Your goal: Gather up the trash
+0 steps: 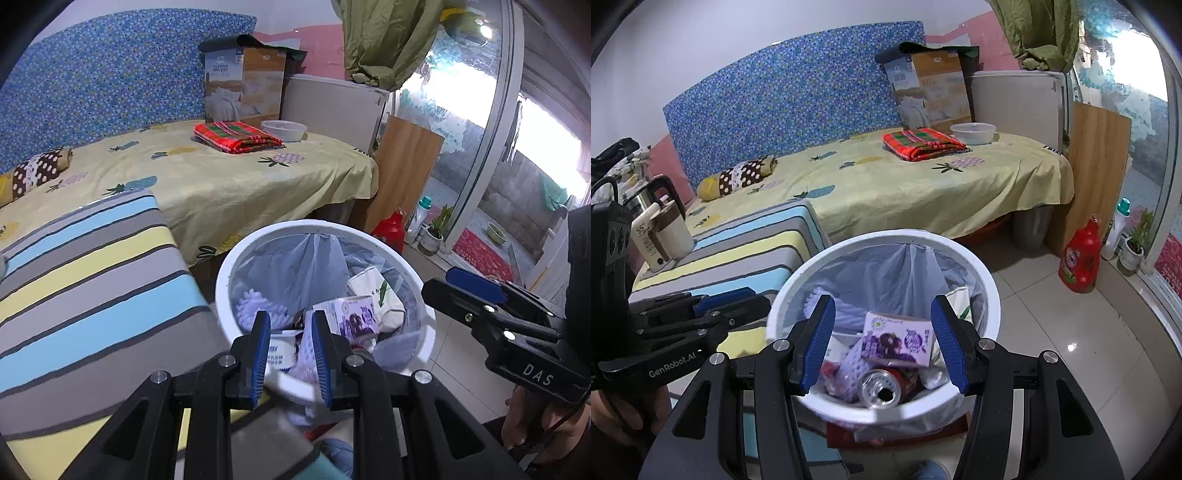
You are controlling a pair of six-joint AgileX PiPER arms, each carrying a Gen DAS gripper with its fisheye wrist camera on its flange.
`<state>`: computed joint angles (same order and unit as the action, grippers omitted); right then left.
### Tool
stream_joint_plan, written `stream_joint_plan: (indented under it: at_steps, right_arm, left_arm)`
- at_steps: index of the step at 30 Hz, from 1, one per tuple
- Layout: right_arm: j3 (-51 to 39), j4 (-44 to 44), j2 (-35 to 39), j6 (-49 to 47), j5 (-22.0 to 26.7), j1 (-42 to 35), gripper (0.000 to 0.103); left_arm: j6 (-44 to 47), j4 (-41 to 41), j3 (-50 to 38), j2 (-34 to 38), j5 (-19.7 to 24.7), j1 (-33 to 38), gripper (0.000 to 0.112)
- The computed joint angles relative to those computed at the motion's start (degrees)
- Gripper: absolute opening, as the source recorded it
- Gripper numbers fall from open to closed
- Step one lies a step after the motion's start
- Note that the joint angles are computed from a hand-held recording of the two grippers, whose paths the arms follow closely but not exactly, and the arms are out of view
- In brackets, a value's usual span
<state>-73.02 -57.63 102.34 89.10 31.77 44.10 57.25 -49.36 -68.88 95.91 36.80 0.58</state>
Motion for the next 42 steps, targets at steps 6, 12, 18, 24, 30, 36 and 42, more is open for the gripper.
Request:
stream_joint_plan:
  at_steps: [6, 12, 18, 24, 30, 36, 42]
  right_arm:
    - [2.9, -4.3, -1.7, 7.2, 3.5, 4.6, 0.056]
    - [4.5, -3.6, -2.4, 9.2, 6.0, 7.8, 0.056]
    - [3.3, -4.4, -1.7, 9.3, 9.4, 11.0, 0.056]
    - [2.3, -7.3, -0.5, 9.9, 11.4, 12.5, 0.056]
    - [2.6, -8.0, -0.5, 10.5, 11.4, 13.0, 0.056]
    - [3.1, -9.0, -0.6, 11.9, 12.2, 13.8, 0.056]
    - [3.6, -8.8, -0.8, 12.3, 11.7, 13.5, 0.056]
  left_arm:
    - [4.1, -2.3, 7.6, -7.2, -0.3, 2.5, 0.023]
    - [7.7, -3.8, 15.2, -13.5, 0.1, 5.2, 0.023]
    - [12.5, -6.8, 20.5, -16.9, -0.4, 7.2, 0.023]
    - [15.8, -8.7, 23.2, -17.5, -1.1, 9.4, 0.026]
    - [13.9, -8.7, 23.2, -16.4, -4.4, 8.9, 0.026]
    - [12.6, -8.8, 23.8, -16.3, -6.9, 7.7, 0.026]
    - [12.6, -8.5, 25.3, -17.5, -9.9, 5.8, 0.026]
